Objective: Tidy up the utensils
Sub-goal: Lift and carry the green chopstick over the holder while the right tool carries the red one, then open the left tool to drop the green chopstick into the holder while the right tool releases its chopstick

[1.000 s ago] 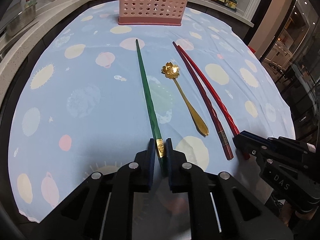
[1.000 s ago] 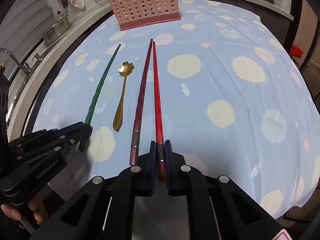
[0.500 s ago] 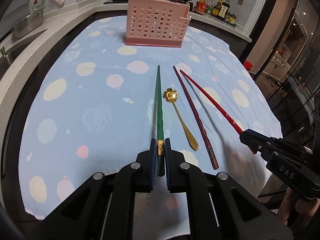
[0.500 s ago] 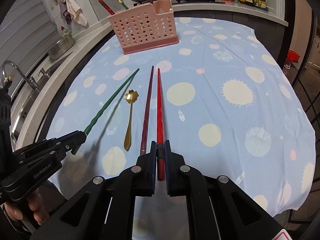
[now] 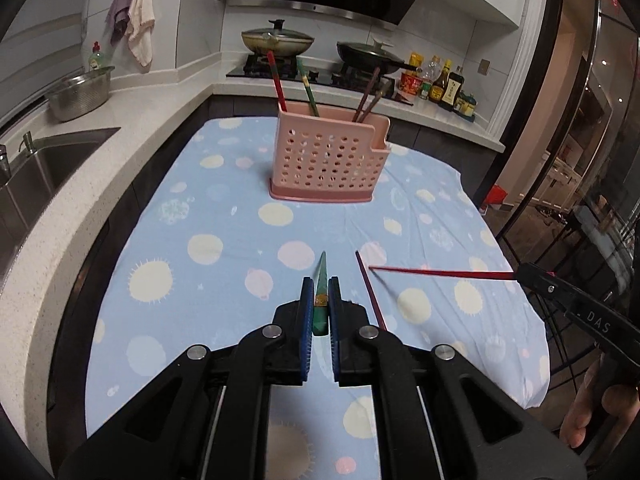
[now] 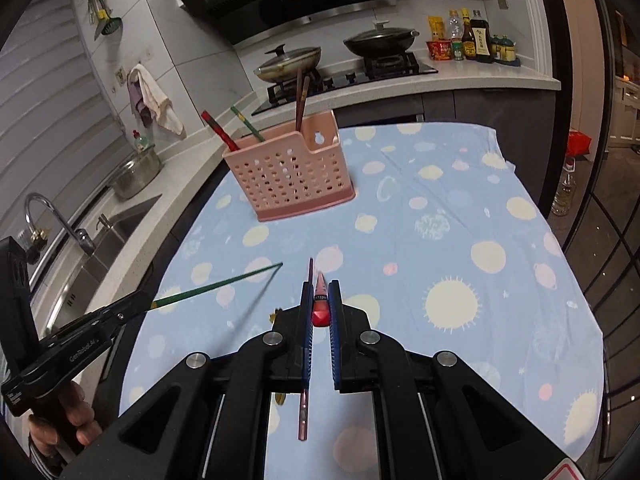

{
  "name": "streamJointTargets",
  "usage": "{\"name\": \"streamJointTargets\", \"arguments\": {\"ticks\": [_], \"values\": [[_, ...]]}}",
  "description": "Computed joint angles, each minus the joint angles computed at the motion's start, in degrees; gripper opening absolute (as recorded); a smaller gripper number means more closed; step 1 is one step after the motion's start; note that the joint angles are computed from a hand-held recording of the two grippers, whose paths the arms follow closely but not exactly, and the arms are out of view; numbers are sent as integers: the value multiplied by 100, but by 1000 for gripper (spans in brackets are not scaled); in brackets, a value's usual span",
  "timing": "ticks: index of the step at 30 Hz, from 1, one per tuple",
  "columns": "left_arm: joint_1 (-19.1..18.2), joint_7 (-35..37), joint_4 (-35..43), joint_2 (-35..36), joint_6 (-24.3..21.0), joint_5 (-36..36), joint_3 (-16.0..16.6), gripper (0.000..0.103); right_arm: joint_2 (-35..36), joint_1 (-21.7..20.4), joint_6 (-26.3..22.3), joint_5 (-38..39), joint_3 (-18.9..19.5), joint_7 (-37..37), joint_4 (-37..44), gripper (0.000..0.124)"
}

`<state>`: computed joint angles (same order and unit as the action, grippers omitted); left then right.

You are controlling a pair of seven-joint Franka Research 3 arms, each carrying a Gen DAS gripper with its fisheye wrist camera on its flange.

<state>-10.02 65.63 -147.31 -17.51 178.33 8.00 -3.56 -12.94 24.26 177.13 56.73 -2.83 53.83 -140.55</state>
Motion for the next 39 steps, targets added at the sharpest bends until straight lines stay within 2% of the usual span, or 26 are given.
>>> {"name": "streamJointTargets", "arguments": {"ticks": [2,6,10,19,21,23,25,28,30,31,32,34,37,38,39], "values": [[193,-79,147,50,73,113,-115,7,76,60,61,117,-74,-147,177,7],[271,-101,460,220,159,182,-82,7,326,79,101,481,-159,-522,600,7],[403,-136,811,427,201,272,-115,7,501,-37,120,945,-72,-961,946,7],[252,268,1606,869,355,52,139,7,960,-534,-84,2118,248,-1975,1986,7],[235,391,1817,968,376,-29,172,7,1092,-651,-69,2232,334,-2102,2270,7],[424,328,2055,1089,417,80,32,7,1225,-757,-83,2369,401,-2236,2550,7],[317,538,2322,1231,461,-127,138,7,1381,-852,-68,2401,469,-2281,2850,7],[323,796,2748,1467,535,-372,131,7,1646,-975,7,2334,571,-2279,3304,7],[640,260,3114,1678,619,276,-62,7,1882,-1046,108,2158,644,-2139,3627,7],[729,-251,3334,1792,619,837,-54,7,1998,-1090,129,2029,679,-2005,3774,7],[774,-393,3509,1892,611,995,-66,7,2086,-1137,146,1932,726,-1891,3881,7],[842,-409,3928,2146,575,996,-110,7,2348,-1230,90,1571,770,-1477,4189,7],[650,-814,4468,2474,560,1474,174,7,2737,-1231,101,785,715,-707,4588,7],[778,-692,4599,2570,544,1384,31,7,2861,-1208,118,534,680,-477,4706,7],[765,-669,4755,2687,539,1391,52,7,2959,-1182,110,290,633,-247,4797,7]]}}
